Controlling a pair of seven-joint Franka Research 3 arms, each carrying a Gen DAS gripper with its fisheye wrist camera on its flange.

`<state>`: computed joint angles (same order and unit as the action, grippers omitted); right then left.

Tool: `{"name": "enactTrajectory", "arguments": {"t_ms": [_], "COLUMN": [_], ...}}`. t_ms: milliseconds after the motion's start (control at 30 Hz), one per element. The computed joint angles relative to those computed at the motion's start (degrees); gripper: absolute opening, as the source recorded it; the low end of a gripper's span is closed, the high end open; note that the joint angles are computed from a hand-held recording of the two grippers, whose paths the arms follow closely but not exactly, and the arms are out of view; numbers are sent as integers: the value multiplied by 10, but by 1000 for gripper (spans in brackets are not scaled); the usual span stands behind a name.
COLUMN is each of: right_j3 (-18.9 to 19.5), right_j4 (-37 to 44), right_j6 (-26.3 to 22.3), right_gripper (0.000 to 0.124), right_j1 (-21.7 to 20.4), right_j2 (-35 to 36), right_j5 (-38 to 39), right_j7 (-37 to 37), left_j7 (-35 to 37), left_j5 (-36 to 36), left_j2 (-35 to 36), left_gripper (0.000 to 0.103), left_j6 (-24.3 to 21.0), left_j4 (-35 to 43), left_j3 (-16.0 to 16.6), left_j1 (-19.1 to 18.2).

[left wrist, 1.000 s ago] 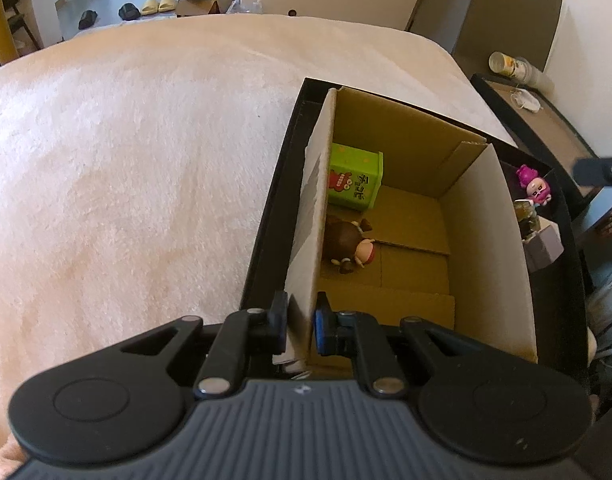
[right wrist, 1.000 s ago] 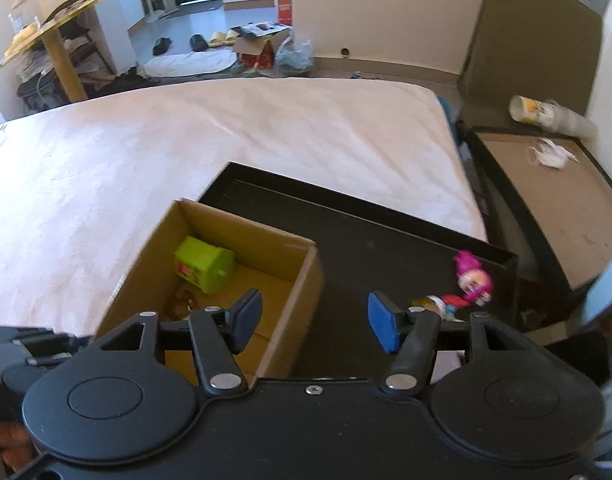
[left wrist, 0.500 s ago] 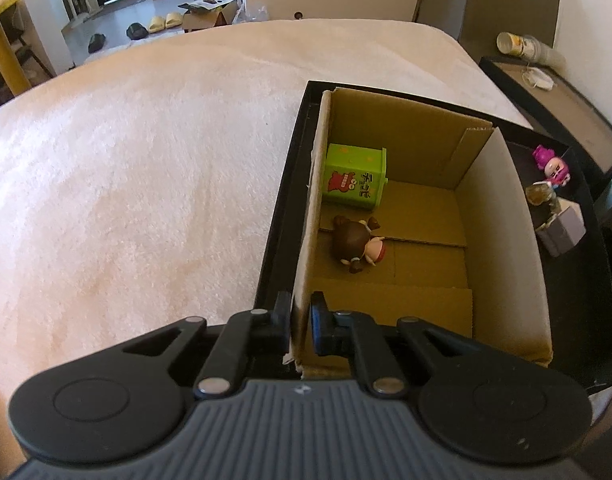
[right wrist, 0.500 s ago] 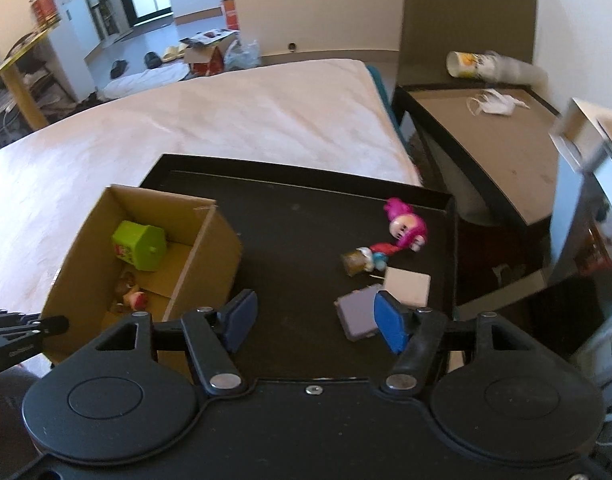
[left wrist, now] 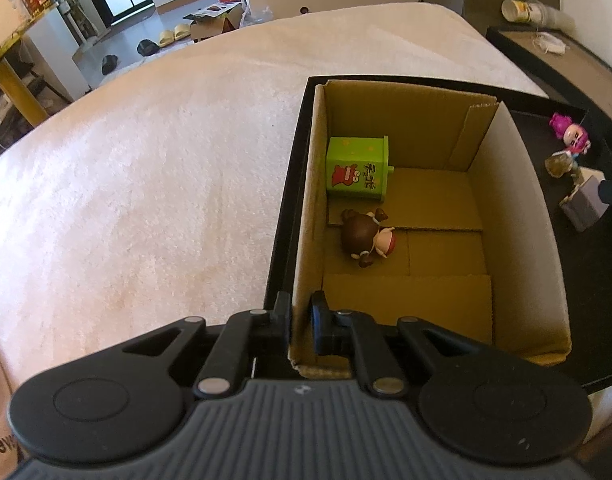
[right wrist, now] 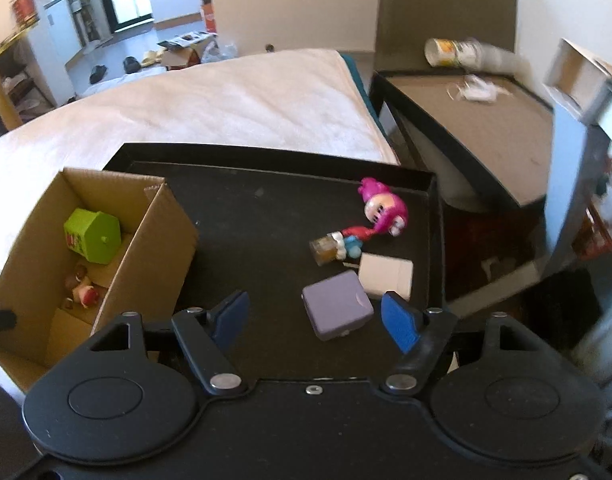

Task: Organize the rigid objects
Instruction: 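Move the right gripper to the lavender square box on the tray, then close the right gripper on the lavender square box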

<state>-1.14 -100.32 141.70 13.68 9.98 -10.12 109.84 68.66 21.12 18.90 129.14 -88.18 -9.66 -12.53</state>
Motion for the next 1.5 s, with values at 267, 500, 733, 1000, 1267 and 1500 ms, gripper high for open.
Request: {"name": "enactTrajectory", "arguments": {"t_ms": [267, 500, 733, 1000, 1267, 1500], "right_j3": [-3, -5, -13, -14, -17, -12], "right_j4": [-12, 5, 28, 52, 47, 23], "right_j6": [32, 17, -7, -22, -27, 4], "right_gripper": [73, 73, 72, 58, 43, 43], "right_j1": [-3, -12, -8, -9, -4, -15], "right_j2": [14, 33, 61, 86, 82, 59], "right_j5": [10, 49, 44, 62, 60, 89], "right_j7": [-6, -17, -18, -39, -38, -31], "left_j7": [-9, 4, -1, -15, -24, -29], "left_j5": [32, 36, 54, 60, 68, 62], "left_j2": [20, 45, 67, 69, 80, 77], "left_gripper": [11, 12, 13, 13, 13, 13], "left_j6": [-44, -92, -125, -134, -162, -160], "left_j4": [35, 81, 118, 123, 146, 144], "left_j3": [5, 6, 12, 15, 16, 15], "left_j1": [-19, -27, -43, -48, -58, -56]}}
